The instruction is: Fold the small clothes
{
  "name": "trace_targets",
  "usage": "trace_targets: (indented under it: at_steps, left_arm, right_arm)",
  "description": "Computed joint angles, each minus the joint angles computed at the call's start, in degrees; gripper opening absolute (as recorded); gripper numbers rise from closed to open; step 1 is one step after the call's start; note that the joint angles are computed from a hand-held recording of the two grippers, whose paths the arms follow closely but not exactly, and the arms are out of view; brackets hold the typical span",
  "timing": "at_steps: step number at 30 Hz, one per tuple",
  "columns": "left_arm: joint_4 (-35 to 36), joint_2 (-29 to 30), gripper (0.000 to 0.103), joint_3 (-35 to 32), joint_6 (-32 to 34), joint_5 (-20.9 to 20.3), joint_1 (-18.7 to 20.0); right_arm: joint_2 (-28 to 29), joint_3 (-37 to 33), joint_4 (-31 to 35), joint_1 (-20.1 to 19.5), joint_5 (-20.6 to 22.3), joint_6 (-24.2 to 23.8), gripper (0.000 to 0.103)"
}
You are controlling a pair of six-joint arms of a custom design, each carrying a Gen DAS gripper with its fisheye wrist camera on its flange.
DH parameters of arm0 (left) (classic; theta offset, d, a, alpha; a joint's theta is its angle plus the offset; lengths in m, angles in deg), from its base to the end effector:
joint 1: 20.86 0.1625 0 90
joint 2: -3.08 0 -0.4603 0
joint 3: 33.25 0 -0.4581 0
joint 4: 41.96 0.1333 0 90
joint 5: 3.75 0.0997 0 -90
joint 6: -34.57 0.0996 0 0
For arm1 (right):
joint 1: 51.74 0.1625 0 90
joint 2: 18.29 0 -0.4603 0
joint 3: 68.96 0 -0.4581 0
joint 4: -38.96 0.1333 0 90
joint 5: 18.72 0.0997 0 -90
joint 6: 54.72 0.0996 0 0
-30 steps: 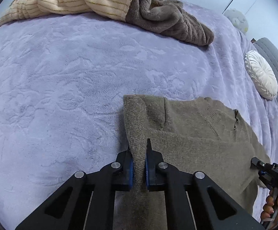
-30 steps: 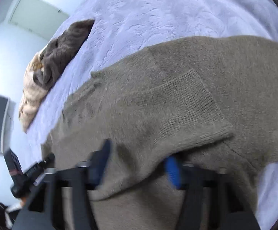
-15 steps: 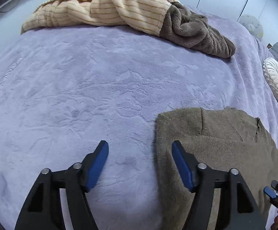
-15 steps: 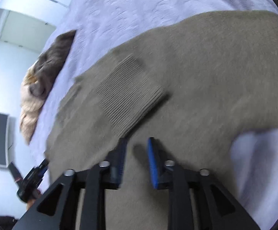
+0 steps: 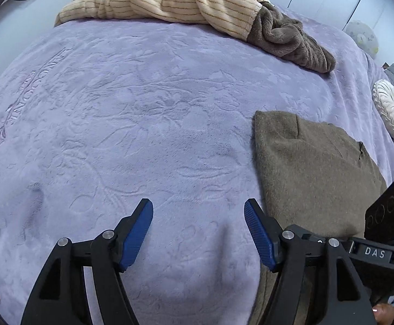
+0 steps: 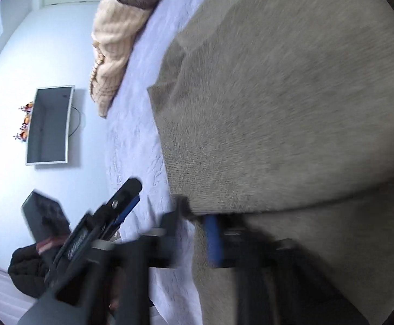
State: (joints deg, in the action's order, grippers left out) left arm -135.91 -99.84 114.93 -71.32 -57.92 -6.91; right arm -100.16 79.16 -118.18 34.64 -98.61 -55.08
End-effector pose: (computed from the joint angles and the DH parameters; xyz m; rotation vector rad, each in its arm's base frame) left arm -0.1878 -0.2441 0.1593 -0.3252 2.3225 -0.7673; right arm 0.1283 -0.3596 0.1024 0.0823 2.9645 -0.0321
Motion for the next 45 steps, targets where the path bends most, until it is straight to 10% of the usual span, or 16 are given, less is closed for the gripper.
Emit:
trace_targets:
  at_steps: [9,13,21,24,32,36,40,45]
  left_arm:
    - [-4.62,3.06,0.071,0.36,2.28,-1.76,-0.28]
    - [-14.67,9.66,0.071,-0.87,8.61,0.18,1.59]
    - [-25.77,25.05,0.071,-4.54,16.33,-0.02,7.02]
    - [-25.28,25.74,0.071,-4.67,15.98,0.47,6.62]
    - [-21.14,26.70,0.080,-6.70,16.07,0.17,7.32]
    - [-19.14,27.82,0.080,-8.38,15.42,-0.84,6.20]
    - [-21.09,31.09,0.080,-10.91,17.39,-1.52,4.47]
    - [-30.34,38.14,0.080,-14.66,22.83,-3.02,3.76]
  right_arm:
    - [2.80,1.56,-2.64,3.12,-3.41,0.15,0.010]
    - [-9.33,1.38,3.39,3.10,-9.28,-4.81,0.060]
    - [-25.65,-2.29,0.78,-13.41,-15.60,-0.30,0.059]
    - [-23.97,-5.00,3.13,-16.98,-13.67,0.47,0.006]
    - [-30.62,-4.31,10.65,-22.87,-11.38,-5.94,0.003]
    - [-34.81,-5.14,17.10,-24.17,-10.06,-9.90,0.012]
    - [-41.85,-5.98,26.80,-28.39,-6.57,-14.89,0.051]
    - [-47.80,-6.93,33.13,-34.05,-3.04,-18.20,0.051]
